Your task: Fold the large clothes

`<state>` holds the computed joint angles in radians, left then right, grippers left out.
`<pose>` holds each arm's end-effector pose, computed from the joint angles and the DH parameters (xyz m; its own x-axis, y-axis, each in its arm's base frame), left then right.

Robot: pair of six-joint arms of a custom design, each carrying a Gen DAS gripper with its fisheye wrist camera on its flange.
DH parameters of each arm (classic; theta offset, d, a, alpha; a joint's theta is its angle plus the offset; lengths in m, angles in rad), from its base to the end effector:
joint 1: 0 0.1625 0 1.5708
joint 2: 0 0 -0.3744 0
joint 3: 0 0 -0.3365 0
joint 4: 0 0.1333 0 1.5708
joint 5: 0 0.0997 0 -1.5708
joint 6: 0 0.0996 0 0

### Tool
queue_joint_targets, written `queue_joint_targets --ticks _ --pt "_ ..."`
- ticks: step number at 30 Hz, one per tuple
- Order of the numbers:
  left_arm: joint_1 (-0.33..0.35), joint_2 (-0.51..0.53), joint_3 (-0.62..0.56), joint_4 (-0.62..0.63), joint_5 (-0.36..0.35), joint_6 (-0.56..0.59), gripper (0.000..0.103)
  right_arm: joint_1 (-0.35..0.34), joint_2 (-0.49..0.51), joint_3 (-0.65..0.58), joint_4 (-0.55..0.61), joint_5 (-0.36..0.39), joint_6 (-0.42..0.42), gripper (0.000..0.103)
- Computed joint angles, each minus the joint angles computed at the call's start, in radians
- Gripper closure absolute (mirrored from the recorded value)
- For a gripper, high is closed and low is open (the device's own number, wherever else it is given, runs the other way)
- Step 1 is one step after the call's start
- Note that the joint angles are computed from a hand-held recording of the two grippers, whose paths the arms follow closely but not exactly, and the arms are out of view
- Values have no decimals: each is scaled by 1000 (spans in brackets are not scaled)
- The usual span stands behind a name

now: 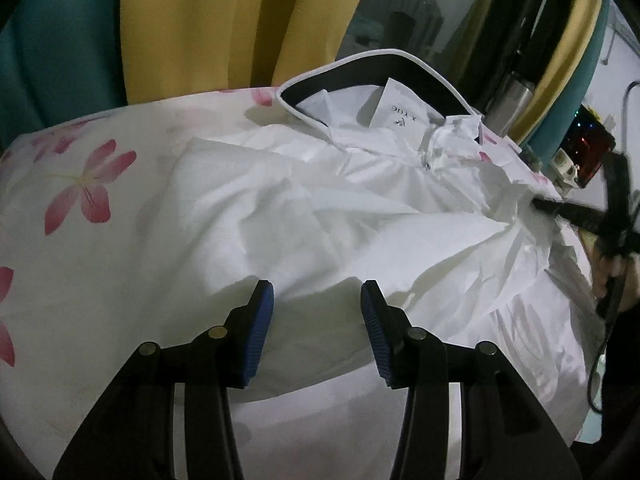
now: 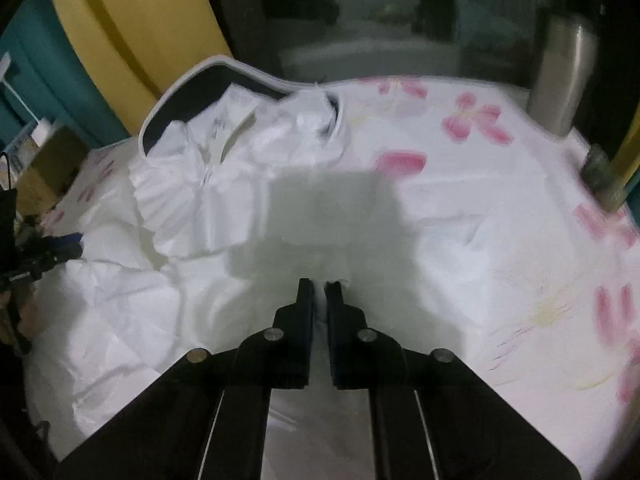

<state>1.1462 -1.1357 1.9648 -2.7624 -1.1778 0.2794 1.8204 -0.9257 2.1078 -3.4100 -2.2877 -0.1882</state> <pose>-0.0543 -0.5362 0.2032 -0.7566 0.4818 -0.4420 0.6178 0.7481 -0.2421 0.1837 -0.4459 0.1517 -0.7784 0.0556 0.6253 -0.3473 0.7916 -0.5027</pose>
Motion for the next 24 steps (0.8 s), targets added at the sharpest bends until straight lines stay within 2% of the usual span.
queue_joint_targets --ticks 3,6,9,12,20,24 --pt "-6 -1 2 -3 -12 7 55 58 -13 6 -115 -75 -54 97" --pt "-11 10 -1 2 -9 8 55 89 -18 10 -196 -112 -105 97" --pt "-17 14 14 -5 5 7 55 85 -22 42 -227 -113 -90 97" --pt "-20 10 23 -9 14 6 54 79 -6 106 -320 -81 -84 96" --pt "-46 -14 53 8 56 -9 54 78 -19 279 -347 2 65 95" --pt "-50 -33 72 15 52 -14 54 73 -50 359 -312 75 174 93"
